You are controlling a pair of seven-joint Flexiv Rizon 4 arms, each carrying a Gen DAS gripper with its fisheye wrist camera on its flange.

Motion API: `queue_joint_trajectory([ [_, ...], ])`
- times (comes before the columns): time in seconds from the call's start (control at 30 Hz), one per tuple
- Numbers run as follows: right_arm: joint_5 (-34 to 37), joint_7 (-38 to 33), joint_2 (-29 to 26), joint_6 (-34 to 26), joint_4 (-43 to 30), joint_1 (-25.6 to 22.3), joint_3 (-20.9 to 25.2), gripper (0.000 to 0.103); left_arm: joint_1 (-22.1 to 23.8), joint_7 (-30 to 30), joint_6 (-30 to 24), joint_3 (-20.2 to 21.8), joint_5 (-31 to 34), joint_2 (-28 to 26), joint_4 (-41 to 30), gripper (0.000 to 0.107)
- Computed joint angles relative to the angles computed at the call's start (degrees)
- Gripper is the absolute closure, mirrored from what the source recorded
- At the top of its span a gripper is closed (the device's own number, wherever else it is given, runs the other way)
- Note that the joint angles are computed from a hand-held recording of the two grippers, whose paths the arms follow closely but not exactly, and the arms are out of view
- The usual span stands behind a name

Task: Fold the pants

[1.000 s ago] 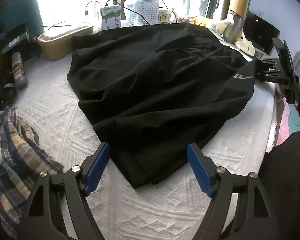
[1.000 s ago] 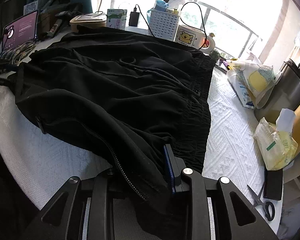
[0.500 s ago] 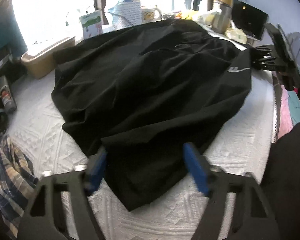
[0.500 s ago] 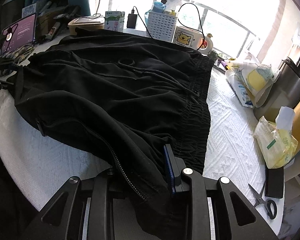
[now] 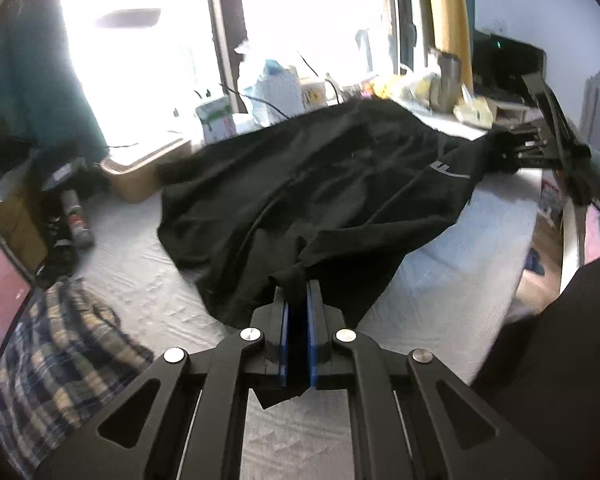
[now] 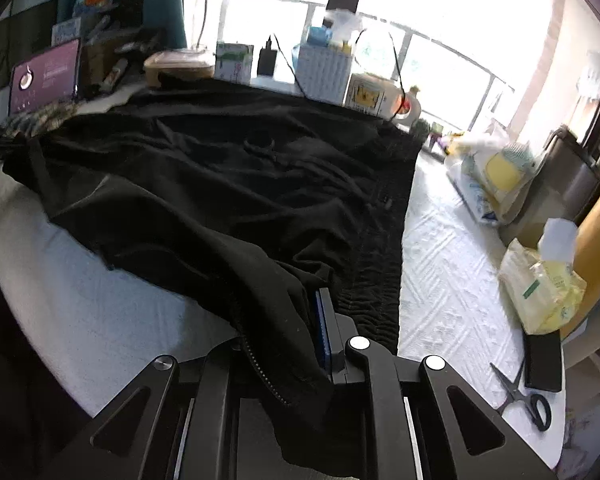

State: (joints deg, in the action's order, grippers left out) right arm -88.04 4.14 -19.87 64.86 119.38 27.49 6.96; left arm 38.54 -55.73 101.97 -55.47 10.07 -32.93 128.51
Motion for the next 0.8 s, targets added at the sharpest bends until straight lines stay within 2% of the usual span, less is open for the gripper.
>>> queue_joint_trajectory([
  [0.3,-5.22,2.58,3.85,-4.17,-0.37,1.52,1.80,0.089,4.62,-9.49,10.80,-1.53,4.57,3.10,2.14,0.104],
  [0.43,-7.41,3.39,5.31,-4.69,-1.18,1.33,2.26,0.089,5.67,-12.53,12.14,-1.90,7.79,2.52,0.35,0.105],
  [0.63,-7.76,1.75,5.20,-5.26,-3.47,0.87,2.07,0.089,5.12,-16.11,12.09,-1.33,11.98,1.22,-3.51,0.105],
  [0.8,-7.60,2.00,4.76,-3.02,-5.97,-0.87,1.10,0.089,0.96,-18.15,13.71,3.20,12.88,0.22,-8.86,0.105],
])
